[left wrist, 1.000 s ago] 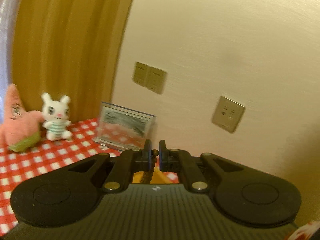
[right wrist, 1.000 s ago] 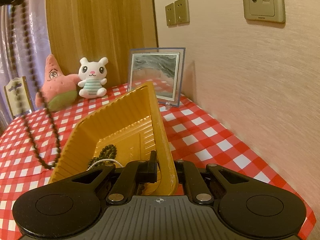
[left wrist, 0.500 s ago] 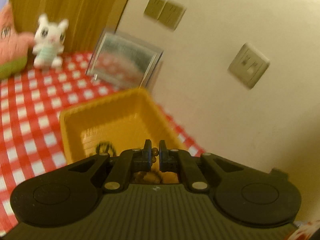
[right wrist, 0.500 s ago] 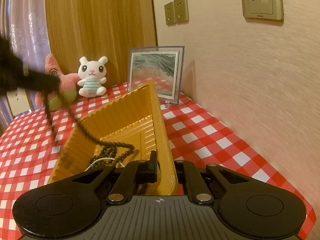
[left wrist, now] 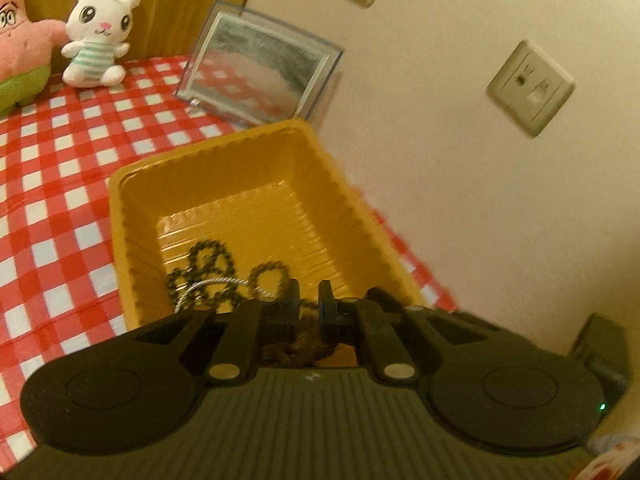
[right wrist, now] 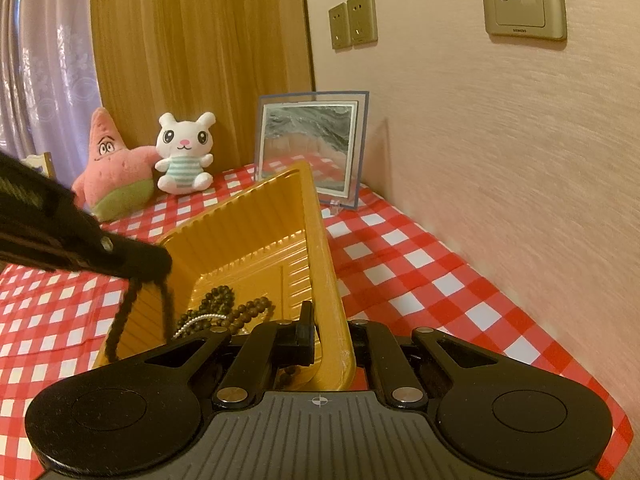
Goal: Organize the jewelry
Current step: 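Lower the brown bead strand into the tray and open the left gripper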
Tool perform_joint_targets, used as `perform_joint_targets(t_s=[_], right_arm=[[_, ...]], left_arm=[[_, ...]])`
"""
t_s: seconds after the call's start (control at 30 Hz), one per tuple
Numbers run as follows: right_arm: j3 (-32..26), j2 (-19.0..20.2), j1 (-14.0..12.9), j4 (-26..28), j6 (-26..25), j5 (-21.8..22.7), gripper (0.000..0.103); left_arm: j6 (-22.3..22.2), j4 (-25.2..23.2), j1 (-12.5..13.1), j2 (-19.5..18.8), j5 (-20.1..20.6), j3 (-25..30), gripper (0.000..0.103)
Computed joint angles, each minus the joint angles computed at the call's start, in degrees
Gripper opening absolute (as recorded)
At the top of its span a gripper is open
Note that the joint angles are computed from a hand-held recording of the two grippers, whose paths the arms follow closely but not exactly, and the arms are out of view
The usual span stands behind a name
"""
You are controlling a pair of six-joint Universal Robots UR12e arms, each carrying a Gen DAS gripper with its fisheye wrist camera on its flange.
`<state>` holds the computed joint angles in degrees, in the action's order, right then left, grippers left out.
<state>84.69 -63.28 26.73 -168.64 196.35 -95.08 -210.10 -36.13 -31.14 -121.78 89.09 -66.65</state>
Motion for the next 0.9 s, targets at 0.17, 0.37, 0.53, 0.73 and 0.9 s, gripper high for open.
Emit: perform_joint_targets(t_s=[0.17, 0.37, 0.53, 0.73, 0.9], right_arm=[[-0.1, 0.1, -0.1, 0.2, 0.2, 0.2, 0.006], [-0.3, 0.4, -0.2, 0.2, 0.2, 0.1, 0.006], [-1.0, 1.3, 0.2, -0.2, 0.4, -1.4, 0.006], [-3.0, 3.0, 0.1, -1.2, 1.2, -0.8, 0.005], [-5.7, 4.9, 0.3, -0.7, 1.5, 0.8, 0.005]], left_arm=[[0.4, -2.2, -0.1, 0.3, 1.9, -0.6, 0.025], [1.3, -1.6, 0.0, 2.0, 3.8, -3.0, 0.029], [-1.1, -1.5, 0.2, 4.5, 7.8, -6.3, 0.030], [-5.2, -3.1, 0.4, 7.8, 14.7, -10.4, 0.030], [-10.0, -4.5, 0.6, 10.3, 19.4, -13.4, 0.030]])
